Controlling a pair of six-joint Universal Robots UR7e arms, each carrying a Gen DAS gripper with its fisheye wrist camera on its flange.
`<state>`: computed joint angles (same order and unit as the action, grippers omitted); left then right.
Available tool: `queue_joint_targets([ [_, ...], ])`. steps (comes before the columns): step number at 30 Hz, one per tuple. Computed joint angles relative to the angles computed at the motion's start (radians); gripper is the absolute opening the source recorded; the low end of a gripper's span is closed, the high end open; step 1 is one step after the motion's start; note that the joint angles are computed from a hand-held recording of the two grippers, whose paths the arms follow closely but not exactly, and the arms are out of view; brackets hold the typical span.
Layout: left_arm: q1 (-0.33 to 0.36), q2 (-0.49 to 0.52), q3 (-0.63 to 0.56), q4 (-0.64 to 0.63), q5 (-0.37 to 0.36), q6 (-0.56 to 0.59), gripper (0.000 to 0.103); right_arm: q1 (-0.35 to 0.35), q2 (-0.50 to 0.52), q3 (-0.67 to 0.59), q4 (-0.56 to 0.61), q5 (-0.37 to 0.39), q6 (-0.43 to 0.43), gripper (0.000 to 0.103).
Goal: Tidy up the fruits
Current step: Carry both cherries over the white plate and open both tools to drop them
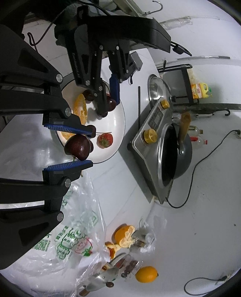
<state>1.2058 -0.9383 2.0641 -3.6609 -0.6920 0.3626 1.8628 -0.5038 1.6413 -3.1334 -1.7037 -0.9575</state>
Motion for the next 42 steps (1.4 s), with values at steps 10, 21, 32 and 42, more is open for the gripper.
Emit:
queue_joint_targets([
  [10,0.071,-0.003,-0.060,0.038,-0.063,0.017,0.030,0.011,0.066,-0.079,0.057,-0.011,0.010,0.030],
  [21,0.117,-0.005,-0.111,0.119,-0.100,0.004,0.032,0.023,0.133,-0.167,0.113,-0.017,0.026,0.030],
  [32,0.099,-0.055,-0.045,0.051,-0.106,-0.008,0.053,0.039,0.177,-0.215,0.149,-0.023,0.031,0.030],
  [42,0.082,-0.100,0.058,0.006,-0.060,-0.069,0.053,0.053,0.225,-0.247,0.142,-0.041,0.044,0.030],
])
